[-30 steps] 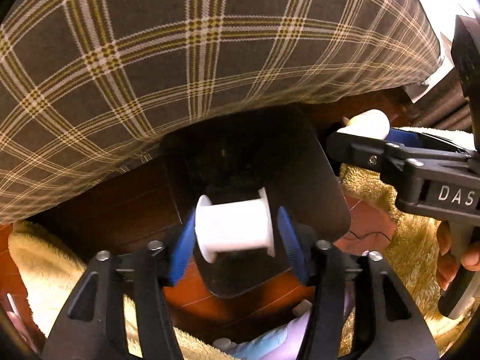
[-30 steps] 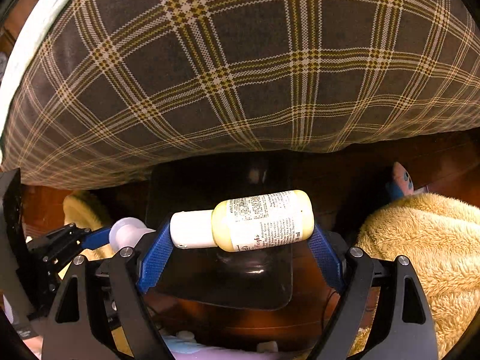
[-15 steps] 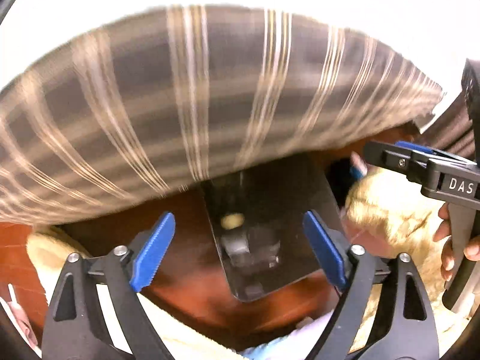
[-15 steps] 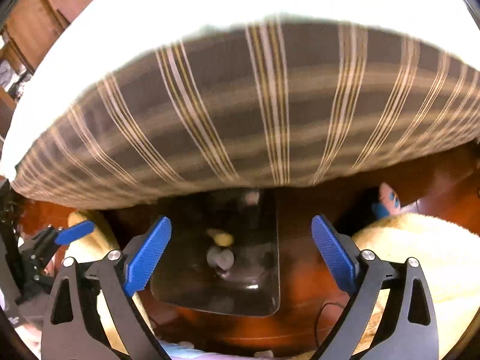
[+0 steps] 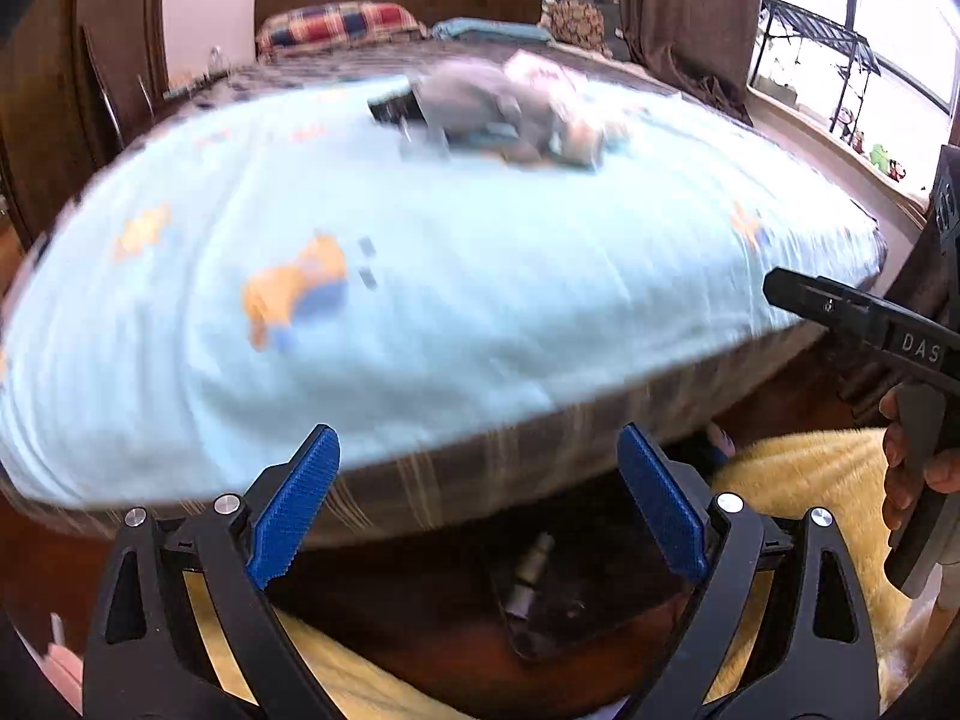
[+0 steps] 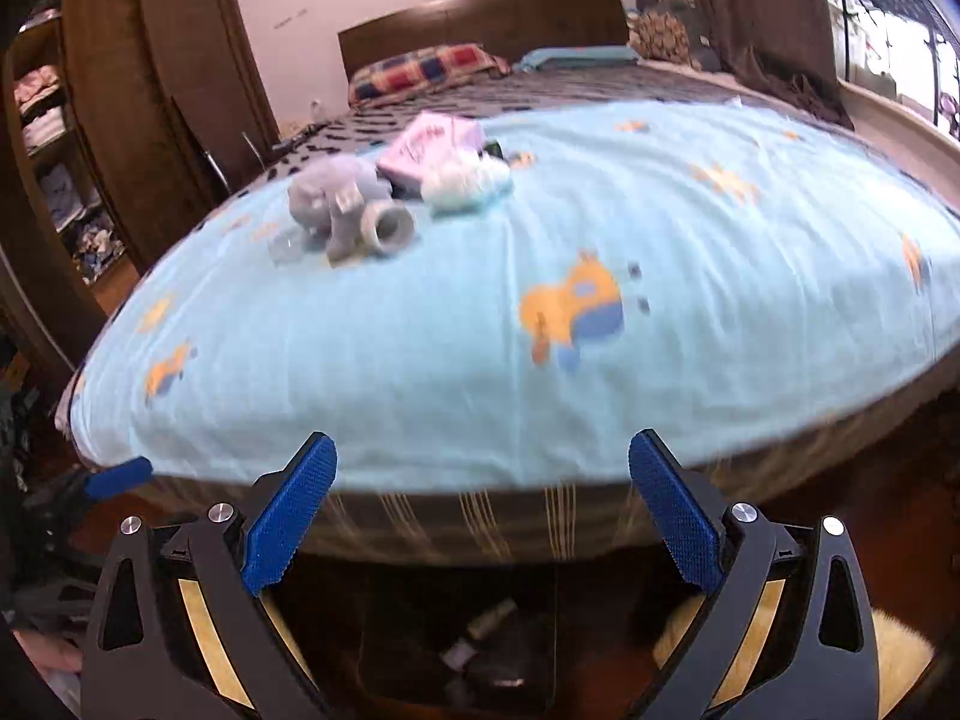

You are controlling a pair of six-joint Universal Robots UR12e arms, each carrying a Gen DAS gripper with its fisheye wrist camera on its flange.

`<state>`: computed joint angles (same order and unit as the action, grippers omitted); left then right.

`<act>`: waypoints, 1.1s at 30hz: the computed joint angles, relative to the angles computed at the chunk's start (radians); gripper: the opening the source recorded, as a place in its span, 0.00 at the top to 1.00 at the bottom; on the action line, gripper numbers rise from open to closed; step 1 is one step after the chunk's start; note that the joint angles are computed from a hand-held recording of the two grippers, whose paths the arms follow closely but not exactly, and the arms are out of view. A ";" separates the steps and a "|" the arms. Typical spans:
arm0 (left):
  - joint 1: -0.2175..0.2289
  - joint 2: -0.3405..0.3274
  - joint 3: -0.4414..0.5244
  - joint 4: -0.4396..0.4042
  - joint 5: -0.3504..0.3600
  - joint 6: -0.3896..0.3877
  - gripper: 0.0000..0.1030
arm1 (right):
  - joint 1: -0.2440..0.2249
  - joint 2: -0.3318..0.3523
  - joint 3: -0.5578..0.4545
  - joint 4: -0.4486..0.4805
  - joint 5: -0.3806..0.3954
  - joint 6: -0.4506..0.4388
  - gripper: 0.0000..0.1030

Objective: Collect trash
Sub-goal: 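Grasp the clear plastic box with the left tool while the right tool grasps the white tape roll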

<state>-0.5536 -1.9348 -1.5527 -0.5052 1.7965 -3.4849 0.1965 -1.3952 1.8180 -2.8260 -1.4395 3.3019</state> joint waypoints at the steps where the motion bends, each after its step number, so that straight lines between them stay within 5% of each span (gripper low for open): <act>1: 0.006 -0.002 0.005 0.004 0.006 0.005 0.13 | 0.006 0.004 -0.015 0.005 0.000 -0.002 0.04; 10: 0.047 -0.045 0.088 -0.012 0.031 0.014 0.13 | 0.008 0.092 -0.137 0.028 0.067 -0.047 0.05; 13: 0.065 -0.072 0.125 -0.035 0.009 0.015 0.15 | 0.008 0.130 -0.179 0.046 0.082 -0.056 0.13; 16: 0.078 -0.098 0.160 -0.052 -0.009 0.023 0.29 | 0.007 0.158 -0.210 0.059 0.095 -0.062 0.25; 23: 0.098 -0.153 0.241 -0.055 -0.051 0.034 0.42 | 0.008 0.202 -0.270 0.084 0.130 -0.101 0.46; 29: 0.104 -0.206 0.319 -0.081 -0.055 0.047 0.46 | 0.015 0.231 -0.308 0.103 0.136 -0.137 0.47; 33: 0.112 -0.228 0.355 -0.094 -0.067 0.051 0.57 | 0.017 0.242 -0.320 0.106 0.127 -0.147 0.48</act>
